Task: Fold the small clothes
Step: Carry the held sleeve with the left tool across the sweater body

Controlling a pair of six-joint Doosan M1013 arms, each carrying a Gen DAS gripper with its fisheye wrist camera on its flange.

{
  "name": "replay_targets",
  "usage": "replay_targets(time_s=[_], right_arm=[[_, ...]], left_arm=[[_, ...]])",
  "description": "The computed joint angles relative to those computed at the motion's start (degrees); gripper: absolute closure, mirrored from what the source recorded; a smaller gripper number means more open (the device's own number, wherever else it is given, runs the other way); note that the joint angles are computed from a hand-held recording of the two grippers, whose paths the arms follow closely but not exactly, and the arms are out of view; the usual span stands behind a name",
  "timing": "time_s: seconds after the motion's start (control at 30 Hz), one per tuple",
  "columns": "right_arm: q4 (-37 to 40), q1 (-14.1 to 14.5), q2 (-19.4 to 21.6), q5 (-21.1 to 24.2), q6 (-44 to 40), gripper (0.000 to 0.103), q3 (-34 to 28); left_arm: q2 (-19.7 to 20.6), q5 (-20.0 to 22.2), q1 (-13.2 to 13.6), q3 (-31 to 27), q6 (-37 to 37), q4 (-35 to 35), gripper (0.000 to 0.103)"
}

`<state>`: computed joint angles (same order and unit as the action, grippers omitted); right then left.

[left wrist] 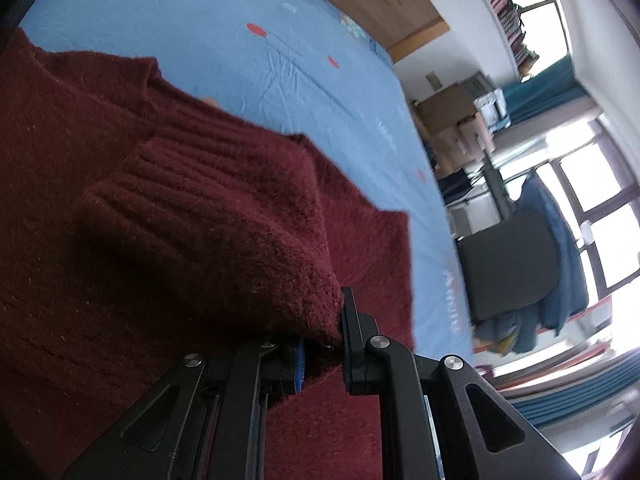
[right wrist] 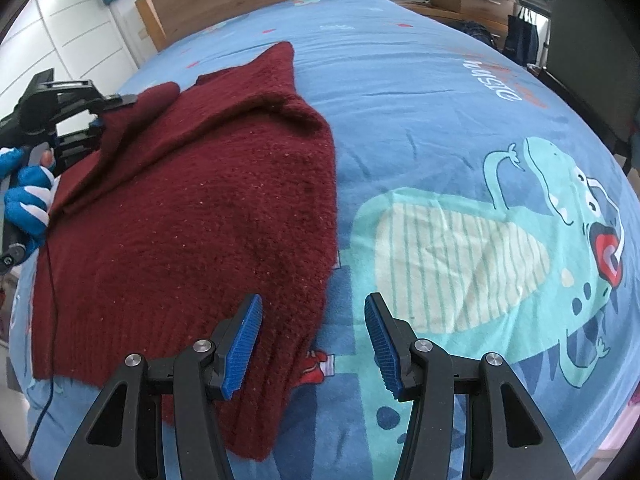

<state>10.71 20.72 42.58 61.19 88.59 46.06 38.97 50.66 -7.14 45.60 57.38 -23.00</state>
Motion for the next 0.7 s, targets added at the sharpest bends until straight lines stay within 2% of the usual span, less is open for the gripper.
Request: replay_targets(time_s=[0.07,0.27,0.53,0.63,0.7], right_arm=[[-0.11,0.11,0.19,0.12,-0.37,0.048,-0.44],[0.01,0.11,0.47,0.30,-0.64,0.048,-0.74],[-0.05,-0.05,0.51,0.48,0.22,0.048,-0.49],[-0.27,-0.10,0.27,0.37,0.30,0.048,-0.15],[-0.37,-0.15,0.14,0.28,0.41,0.048,0.08]], left_arm=[[1.02,2.08,-0.79,-1.71,-0.79,2.46,0.092],[0.44,4.14,-2.02,-0.34,-0.60,6.75,0.092],[2.14,8.36,-4.74,-4.56,-0.42,18.23,0.092],[3.20,10.21,-5.67,-5.98,0.84,20.47,0.092],[2.58,8.71,-5.55,-4.25,0.51,19.28,0.091]])
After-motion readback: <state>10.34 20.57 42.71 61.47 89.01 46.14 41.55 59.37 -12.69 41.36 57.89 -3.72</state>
